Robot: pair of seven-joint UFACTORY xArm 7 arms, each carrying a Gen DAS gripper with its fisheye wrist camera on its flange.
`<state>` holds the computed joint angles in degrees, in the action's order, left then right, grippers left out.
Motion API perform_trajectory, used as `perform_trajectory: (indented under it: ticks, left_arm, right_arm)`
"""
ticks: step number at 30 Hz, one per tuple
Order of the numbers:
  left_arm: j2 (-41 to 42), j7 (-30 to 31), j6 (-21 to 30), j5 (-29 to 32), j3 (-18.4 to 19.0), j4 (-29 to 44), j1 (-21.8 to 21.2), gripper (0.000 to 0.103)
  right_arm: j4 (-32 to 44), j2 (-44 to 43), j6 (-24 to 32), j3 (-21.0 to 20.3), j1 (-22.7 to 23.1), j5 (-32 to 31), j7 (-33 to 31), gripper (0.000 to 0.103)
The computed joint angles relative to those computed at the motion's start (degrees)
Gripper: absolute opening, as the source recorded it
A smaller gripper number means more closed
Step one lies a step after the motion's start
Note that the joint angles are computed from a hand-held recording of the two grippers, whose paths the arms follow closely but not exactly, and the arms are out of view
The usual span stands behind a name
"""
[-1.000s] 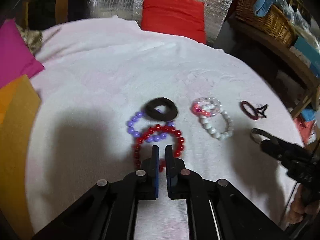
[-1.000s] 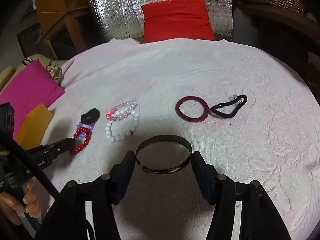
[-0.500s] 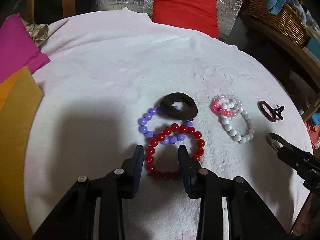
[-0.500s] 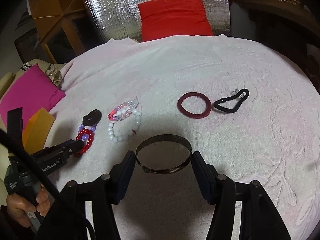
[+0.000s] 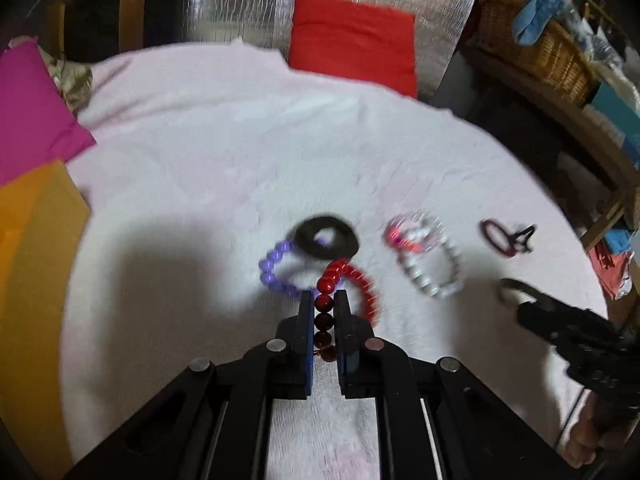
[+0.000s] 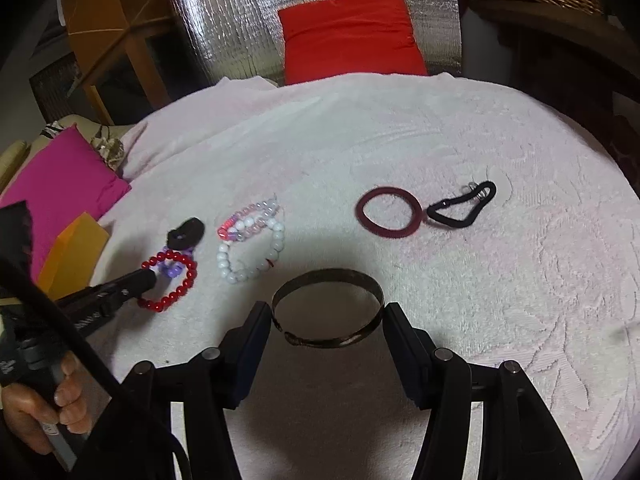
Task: Organize jewelry
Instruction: 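Carry the silver bangle and red bead bracelet over the orange box with both tools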
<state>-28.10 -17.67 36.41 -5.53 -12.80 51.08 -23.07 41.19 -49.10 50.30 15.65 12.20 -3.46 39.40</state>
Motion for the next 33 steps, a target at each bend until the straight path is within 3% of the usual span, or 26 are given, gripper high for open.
perform_trajectory:
  ticks: [13,14,15,16,23,27,29,30,31,33]
  left_arm:
    - [-17.4,-1.1,7.4,0.1,0.2,-3.5,1.9,0.009]
    - [-18.8,-1.8,8.5,0.6,0.0,-3.6,2.7,0.009]
    - [-19.9,-1.9,9.1,0.8,0.2,-3.7,3.1,0.009]
    - [-21.0,-2.3,9.7,0.8,0.3,-3.9,3.6,0.009]
    - [-28.5,-3.2,11.0,1.8,1.5,-7.1,6.8,0.009]
    - [-28.8,-1.1,10.9,1.3,2.5,-9.0,6.4,0.009]
    - [-28.3,-0.8,11.0,0.6,2.9,-9.4,6.4,0.009]
    - [-27.9,-0.6,10.9,0.3,2.9,-9.4,6.3,0.009]
    - [-27.7,-0.5,10.8,0.1,2.7,-9.4,6.2,0.009]
    - [-27.3,-0.4,10.7,0.0,2.3,-9.2,6.1,0.009]
  right_arm:
    - [2.5,1.8,-6.2,4.0,2.7,0.7,2.5,0.061]
    - [2.8,2.2,-6.7,4.4,3.1,0.8,2.9,0.058]
    - [2.8,2.4,-7.2,4.6,3.6,0.9,3.1,0.041]
    - [3.5,3.5,-7.5,4.8,4.3,1.2,3.1,0.038]
    - [5.4,6.1,-8.1,7.6,4.3,-1.7,6.1,0.036]
    - [3.2,2.7,-7.0,5.2,4.4,-2.1,6.4,0.036]
    - [2.5,2.6,-5.7,3.3,5.4,-0.1,5.9,0.045]
    - [2.2,3.0,-5.6,2.8,5.7,0.9,6.0,0.069]
    - [2.2,3.4,-5.6,2.7,5.6,1.3,6.3,0.084]
    - [3.0,5.9,-6.5,3.9,5.3,0.7,6.0,0.085]
